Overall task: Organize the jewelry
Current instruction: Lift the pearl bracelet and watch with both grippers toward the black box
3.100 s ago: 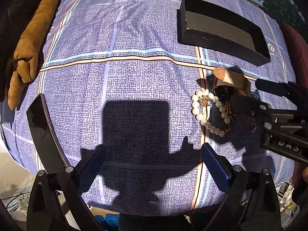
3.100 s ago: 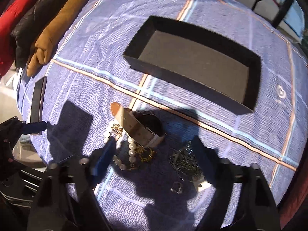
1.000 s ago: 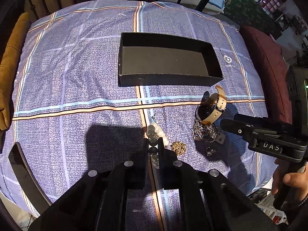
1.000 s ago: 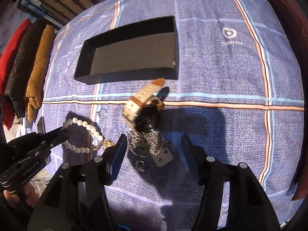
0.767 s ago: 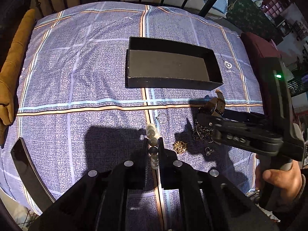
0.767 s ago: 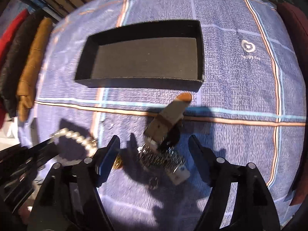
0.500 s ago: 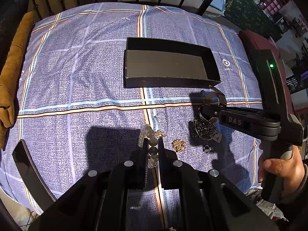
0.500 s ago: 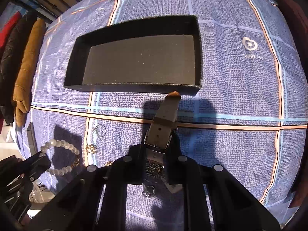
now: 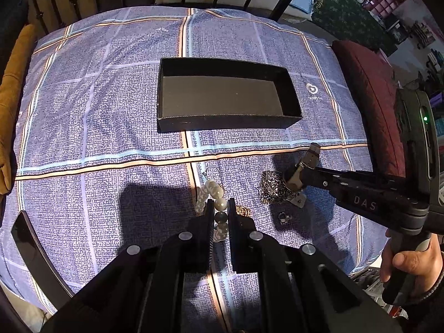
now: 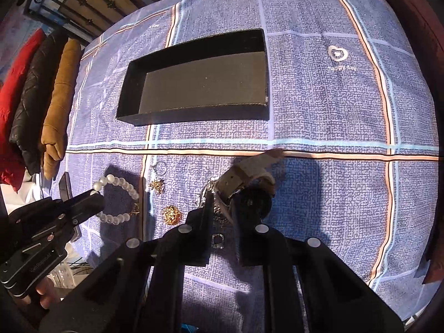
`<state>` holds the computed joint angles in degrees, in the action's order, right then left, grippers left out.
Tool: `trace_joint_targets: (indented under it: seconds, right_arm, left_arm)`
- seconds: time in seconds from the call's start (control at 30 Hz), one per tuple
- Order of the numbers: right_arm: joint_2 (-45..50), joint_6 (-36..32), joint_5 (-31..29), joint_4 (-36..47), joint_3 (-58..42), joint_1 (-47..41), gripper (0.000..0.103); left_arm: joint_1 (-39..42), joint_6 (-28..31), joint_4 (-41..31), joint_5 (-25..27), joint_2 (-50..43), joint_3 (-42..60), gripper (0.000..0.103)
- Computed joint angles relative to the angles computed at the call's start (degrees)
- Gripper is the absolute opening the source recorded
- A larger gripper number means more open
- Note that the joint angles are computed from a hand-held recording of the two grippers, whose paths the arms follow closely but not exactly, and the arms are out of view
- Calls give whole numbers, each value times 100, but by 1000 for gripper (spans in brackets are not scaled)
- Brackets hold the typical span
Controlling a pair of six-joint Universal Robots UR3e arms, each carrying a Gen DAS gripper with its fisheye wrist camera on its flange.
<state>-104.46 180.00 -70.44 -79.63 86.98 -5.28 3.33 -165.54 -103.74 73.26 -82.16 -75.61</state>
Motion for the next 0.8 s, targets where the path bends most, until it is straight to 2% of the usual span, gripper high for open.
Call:
trace_joint_targets:
  seconds: [0.2, 0.37, 0.43, 0.47, 0.5, 0.57, 0.73, 0.8]
  right_arm:
    - [127, 32, 19, -120, -107, 133, 8]
    - [106, -2, -67, -169, -52, 103, 8]
    - [161, -51, -259, -171, -135, 188, 27]
    - [176, -128, -369, -242, -156, 250, 60]
    - [194, -170, -598, -382, -163, 367, 81]
    - [302, -541, -713, -533, -186, 447, 82]
    - [758, -899, -1166, -734, -553, 661, 82]
    - [948, -1289, -1285, -725, -629, 762, 82]
  left_arm:
    - [-69, 2, -19, -7, -97, 159, 9]
    - [-85, 1, -25, -42, -121, 168, 9]
    - [-73, 0, -34, -38, -111, 159, 9]
    - [-58, 15, -49, -53, -106, 155, 9]
    - [-51, 16, -49, -44, -97, 147, 9]
    - [-17, 30, -83, -59, -88, 143, 9]
    - [36, 58, -156, -76, -92, 148, 9]
    - [59, 57, -181, -98, -86, 152, 9]
